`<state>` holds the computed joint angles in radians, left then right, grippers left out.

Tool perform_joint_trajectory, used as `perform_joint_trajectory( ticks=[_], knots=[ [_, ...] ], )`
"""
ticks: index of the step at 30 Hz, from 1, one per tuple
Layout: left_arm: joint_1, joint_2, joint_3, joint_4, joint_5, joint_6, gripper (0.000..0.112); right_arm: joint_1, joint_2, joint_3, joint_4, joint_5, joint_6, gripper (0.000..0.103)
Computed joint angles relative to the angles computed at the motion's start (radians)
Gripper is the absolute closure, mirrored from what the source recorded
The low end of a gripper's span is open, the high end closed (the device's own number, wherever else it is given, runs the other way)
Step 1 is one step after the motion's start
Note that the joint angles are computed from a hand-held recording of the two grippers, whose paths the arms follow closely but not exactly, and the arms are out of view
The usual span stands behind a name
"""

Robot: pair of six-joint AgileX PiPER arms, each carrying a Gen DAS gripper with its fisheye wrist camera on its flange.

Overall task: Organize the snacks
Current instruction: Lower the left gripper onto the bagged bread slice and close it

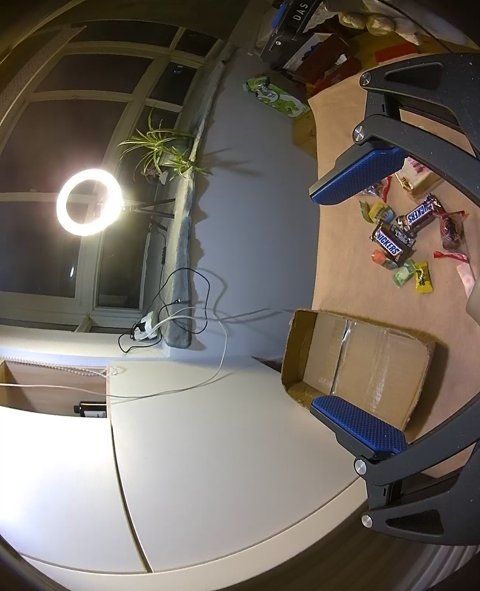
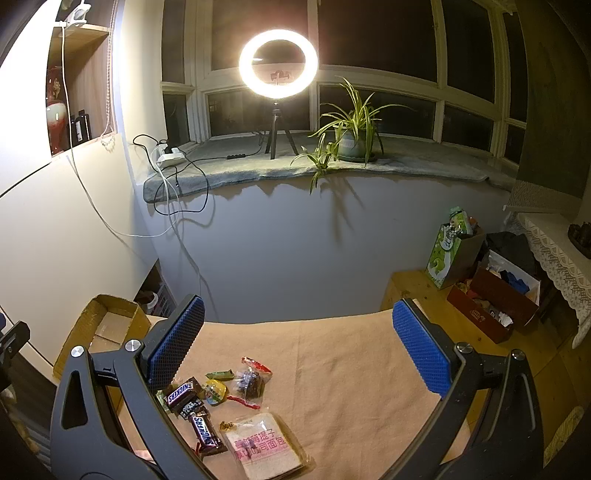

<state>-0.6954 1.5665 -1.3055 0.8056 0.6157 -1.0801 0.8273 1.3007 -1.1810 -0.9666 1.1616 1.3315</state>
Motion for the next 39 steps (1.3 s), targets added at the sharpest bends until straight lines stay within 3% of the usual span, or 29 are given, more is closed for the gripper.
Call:
perform_joint_trajectory(
  ticks=[6,10,16,20,25,30,39],
  knots=[
    [-0.001,0.015,-0.007,-0.045,-0.013,0.037,0.01,-0.008,-0.002,0.017,0.02,-0.015,0.003,0.0],
    [0.02,0.049,-0.019,-0.195,-0.05,0.166,0.01,-0.039,-0.005,0.036,0.056,-0.049,-0.019,0.0],
    [0.04,0.096,-0.021,-0.412,-0.085,0.365,0.01,-0.145,-0.034,0.109,0.194,-0.2,-0.119,0.0],
    [0.047,0.154,-0.046,-0.637,-0.079,0.59,0.01,-0.28,-0.04,0.174,0.435,-0.366,-0.342,0.0],
    [0.055,0.234,-0.097,-0.873,-0.032,0.805,0.017,-0.433,0.001,0.251,0.784,-0.488,-0.703,0.0],
    [0.069,0.312,-0.163,-1.074,0.033,0.981,0.024,-0.545,0.073,0.314,1.11,-0.498,-1.061,0.0],
    [0.069,0.458,-0.266,-1.276,0.182,1.117,0.041,-0.584,0.2,0.346,1.3,-0.496,-1.3,0.003]
  ],
)
